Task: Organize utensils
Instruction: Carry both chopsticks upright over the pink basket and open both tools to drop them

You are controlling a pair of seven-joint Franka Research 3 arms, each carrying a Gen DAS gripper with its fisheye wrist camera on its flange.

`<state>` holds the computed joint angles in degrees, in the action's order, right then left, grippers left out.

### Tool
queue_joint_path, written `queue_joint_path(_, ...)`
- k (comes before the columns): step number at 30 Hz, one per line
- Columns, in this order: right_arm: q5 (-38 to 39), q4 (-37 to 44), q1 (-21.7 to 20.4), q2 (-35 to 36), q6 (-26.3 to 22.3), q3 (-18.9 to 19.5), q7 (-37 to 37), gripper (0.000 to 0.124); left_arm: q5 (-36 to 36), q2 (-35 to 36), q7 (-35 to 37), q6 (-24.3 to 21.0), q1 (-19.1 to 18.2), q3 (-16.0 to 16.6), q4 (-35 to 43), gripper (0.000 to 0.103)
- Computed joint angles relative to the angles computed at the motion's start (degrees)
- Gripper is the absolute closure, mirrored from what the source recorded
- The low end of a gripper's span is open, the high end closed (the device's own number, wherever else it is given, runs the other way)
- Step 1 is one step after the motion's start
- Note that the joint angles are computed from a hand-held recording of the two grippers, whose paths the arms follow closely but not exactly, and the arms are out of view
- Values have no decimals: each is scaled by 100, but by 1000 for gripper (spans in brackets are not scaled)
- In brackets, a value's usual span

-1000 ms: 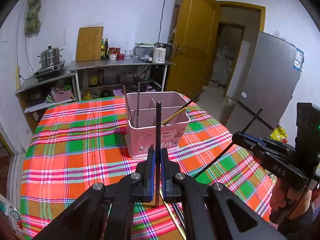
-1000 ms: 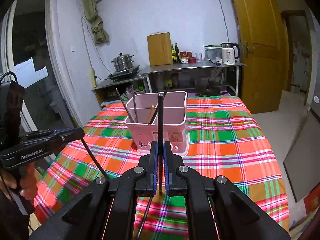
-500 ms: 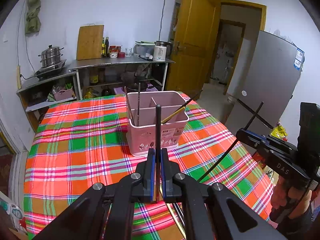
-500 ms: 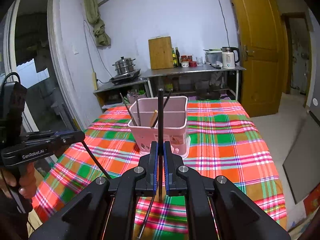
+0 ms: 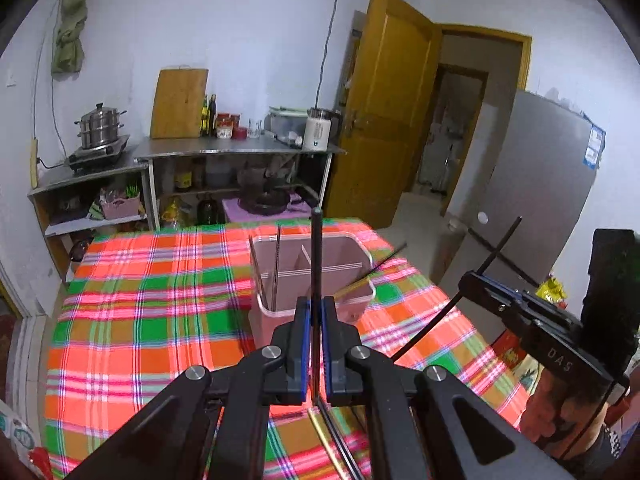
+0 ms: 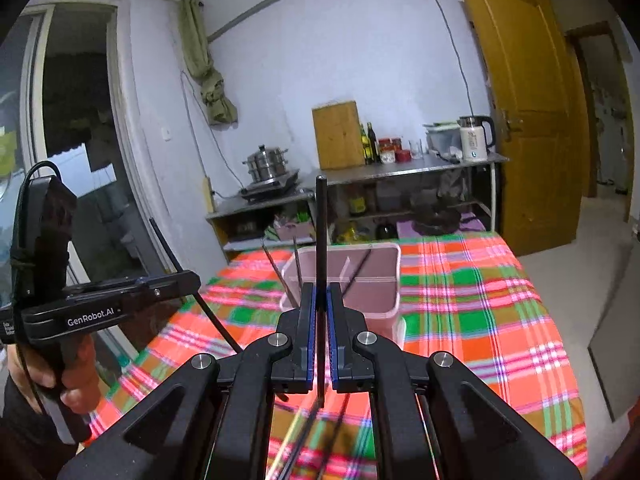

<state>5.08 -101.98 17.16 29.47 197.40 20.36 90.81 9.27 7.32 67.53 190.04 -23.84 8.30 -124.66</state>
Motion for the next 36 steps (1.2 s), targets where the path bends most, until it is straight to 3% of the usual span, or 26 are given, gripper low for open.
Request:
queue_joint_path(14,-300,1660,43,833,68,123,62,119,-814,283,718,353,306,-218,889,98)
queue_joint_path(16,-256,1960,124,988,-18,52,17,119,-1000,424,863,352,126,-15,1067,98)
queue_joint_path(21,-6,2679,425,1397,-228,-237,-210,119,-594,804,553,273,883,-660,1514,98)
queue_joint_path(26,380,3207,768,1764,-515,-609,-442,119,-174,1222,213,151,1269,-961,1840,98)
queue_joint_path(31,714,3515,1023,2003,-907,-931,-611,119,162,1525,-76,-60,1430,-1063,2002,98)
queue_joint_path(36,920,3667,1199,2108,-1293,-1195,-697,119,374,1688,-350,-178,1130,-691,2058,98)
